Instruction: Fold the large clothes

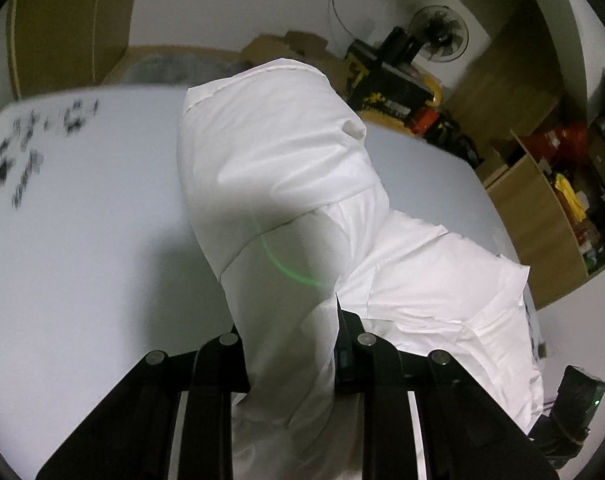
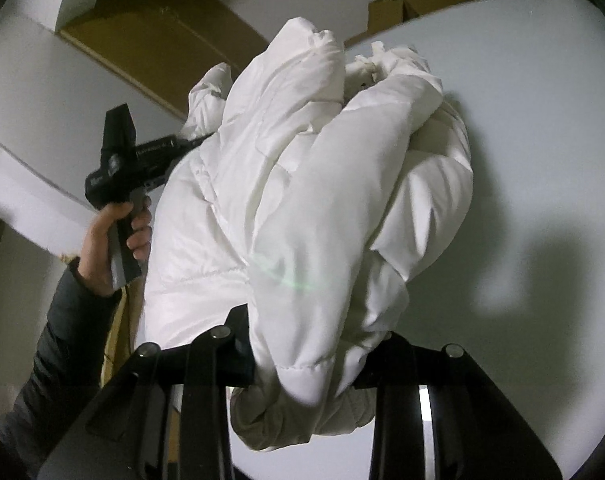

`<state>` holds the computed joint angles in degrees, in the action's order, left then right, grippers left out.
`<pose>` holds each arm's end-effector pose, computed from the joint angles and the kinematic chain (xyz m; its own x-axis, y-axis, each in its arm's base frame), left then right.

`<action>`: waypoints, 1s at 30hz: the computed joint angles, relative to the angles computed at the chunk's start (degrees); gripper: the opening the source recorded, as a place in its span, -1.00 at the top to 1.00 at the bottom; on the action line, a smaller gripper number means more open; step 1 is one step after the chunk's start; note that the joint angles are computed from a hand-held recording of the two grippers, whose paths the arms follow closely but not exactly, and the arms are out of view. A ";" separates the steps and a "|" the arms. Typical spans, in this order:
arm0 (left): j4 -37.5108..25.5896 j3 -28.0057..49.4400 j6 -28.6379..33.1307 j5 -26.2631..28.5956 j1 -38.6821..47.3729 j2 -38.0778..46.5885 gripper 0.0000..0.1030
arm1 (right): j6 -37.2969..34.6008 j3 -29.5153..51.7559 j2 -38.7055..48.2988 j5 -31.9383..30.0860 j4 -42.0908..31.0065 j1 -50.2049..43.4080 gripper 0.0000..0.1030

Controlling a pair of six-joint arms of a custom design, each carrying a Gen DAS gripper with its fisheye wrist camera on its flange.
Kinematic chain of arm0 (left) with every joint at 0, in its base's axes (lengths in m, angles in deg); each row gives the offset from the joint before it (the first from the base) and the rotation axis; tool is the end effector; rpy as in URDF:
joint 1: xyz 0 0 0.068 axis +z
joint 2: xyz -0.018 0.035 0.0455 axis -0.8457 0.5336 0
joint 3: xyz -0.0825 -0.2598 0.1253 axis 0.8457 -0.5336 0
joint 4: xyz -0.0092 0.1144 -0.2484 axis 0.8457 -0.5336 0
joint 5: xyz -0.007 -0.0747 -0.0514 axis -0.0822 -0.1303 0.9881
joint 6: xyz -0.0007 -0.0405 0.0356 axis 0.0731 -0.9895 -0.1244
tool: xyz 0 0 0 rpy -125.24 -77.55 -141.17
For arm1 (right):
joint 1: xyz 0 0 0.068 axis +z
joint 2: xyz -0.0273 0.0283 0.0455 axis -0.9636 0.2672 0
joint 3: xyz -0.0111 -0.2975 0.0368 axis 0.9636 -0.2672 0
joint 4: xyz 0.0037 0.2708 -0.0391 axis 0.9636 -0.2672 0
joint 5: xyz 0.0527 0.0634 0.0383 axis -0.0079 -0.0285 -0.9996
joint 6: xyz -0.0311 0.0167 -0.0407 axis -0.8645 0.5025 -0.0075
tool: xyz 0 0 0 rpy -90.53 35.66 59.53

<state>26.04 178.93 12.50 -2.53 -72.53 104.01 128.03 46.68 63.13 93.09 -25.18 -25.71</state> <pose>0.4825 -0.1478 0.2656 -0.7494 0.4562 -0.4798 0.6488 0.6503 -0.3951 0.1666 0.1739 0.2028 -0.6817 0.5967 -0.4234 0.2543 0.7358 0.6276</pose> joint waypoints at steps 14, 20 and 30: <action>20.18 -21.91 -3.17 -6.01 2.12 -9.75 -0.99 | 12.89 -5.19 -2.22 3.93 -0.10 2.47 -0.82; 36.39 -49.01 -3.35 -8.46 8.05 -39.76 -0.99 | 20.45 20.00 4.33 26.22 -48.65 14.58 -0.99; 20.87 -73.14 5.57 7.00 42.15 -86.05 -0.99 | 42.34 45.65 25.37 36.10 -79.01 36.14 -1.00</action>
<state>46.91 105.78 18.07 4.47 -30.39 17.96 170.37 92.34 88.50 129.19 -104.19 10.43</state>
